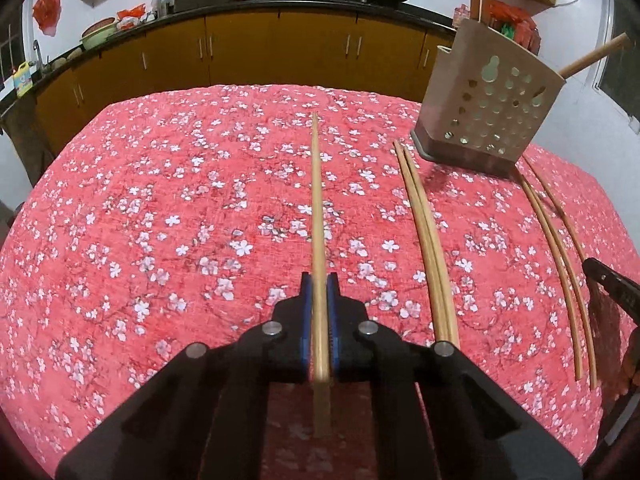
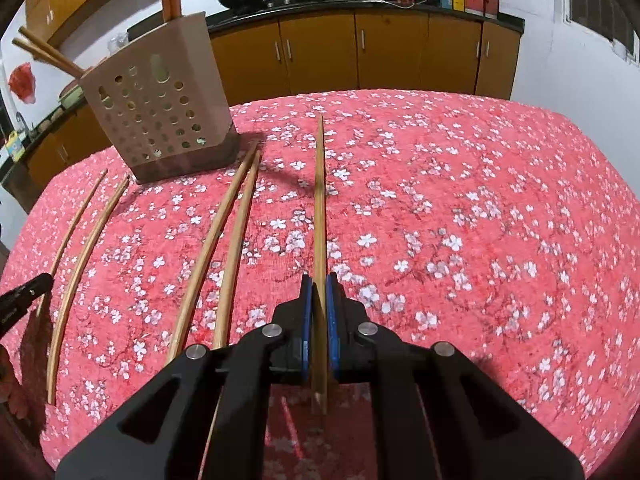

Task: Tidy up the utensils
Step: 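Lift the left tool's chopstick off the cloth while the right tool lifts its own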

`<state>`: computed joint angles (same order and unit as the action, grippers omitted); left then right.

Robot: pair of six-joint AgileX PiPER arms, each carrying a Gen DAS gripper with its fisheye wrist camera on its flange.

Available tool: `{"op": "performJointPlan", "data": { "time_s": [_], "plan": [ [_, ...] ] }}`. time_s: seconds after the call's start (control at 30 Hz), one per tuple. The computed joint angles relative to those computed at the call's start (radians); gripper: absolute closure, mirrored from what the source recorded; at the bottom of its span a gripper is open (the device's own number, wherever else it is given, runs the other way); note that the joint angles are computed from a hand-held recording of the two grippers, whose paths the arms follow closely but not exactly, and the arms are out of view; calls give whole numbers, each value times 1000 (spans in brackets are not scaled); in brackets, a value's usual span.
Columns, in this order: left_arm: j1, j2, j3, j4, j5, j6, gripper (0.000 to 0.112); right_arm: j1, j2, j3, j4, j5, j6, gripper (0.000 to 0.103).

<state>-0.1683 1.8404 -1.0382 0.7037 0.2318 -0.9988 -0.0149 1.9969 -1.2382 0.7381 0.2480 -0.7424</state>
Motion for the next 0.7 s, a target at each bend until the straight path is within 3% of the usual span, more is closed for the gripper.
{"op": "performJointPlan", "data": {
  "time_s": [0.13,0.37,0.7],
  "plan": [
    [8,-6,5,-42,-11,38,103,10,15,-25,-67,-2,58,95],
    [2,-5,4,-28,-6,21,102,1,6,-2,25,1,-16,95],
    [26,-20,31,-121,-52,94,102,-2,-4,13,58,2,-46,95]
  ]
}}
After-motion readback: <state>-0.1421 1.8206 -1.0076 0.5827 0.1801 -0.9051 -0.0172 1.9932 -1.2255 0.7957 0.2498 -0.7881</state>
